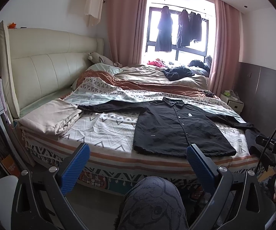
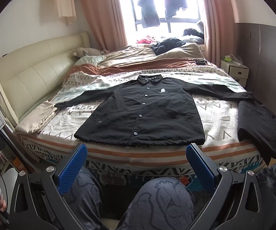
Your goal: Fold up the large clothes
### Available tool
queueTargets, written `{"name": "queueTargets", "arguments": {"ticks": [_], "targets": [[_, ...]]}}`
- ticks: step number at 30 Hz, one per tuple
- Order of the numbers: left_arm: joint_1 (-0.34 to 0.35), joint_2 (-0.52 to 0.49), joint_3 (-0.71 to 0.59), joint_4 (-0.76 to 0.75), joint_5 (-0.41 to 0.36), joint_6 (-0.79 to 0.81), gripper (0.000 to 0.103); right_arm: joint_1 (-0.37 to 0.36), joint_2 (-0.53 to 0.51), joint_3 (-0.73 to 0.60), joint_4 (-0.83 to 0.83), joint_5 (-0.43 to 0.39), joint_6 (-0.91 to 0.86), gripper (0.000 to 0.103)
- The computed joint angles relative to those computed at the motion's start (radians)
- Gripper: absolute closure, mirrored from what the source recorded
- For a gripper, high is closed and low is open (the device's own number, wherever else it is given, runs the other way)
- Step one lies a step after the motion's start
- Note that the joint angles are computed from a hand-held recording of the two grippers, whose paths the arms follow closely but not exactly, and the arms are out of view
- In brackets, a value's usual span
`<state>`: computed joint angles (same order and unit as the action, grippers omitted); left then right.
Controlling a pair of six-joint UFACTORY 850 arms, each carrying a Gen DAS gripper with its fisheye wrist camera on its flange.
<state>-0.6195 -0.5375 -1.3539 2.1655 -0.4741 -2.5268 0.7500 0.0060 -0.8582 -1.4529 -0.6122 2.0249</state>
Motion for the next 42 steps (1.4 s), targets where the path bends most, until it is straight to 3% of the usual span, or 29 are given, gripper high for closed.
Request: {"name": "queueTargets", "arguments": {"ticks": [42], "targets": [[0.018, -0.036, -0.044, 0.014, 0.045, 0.005, 0.0, -0.018, 0.019, 0.023, -0.124, -0.028, 0.138, 0.0]]}}
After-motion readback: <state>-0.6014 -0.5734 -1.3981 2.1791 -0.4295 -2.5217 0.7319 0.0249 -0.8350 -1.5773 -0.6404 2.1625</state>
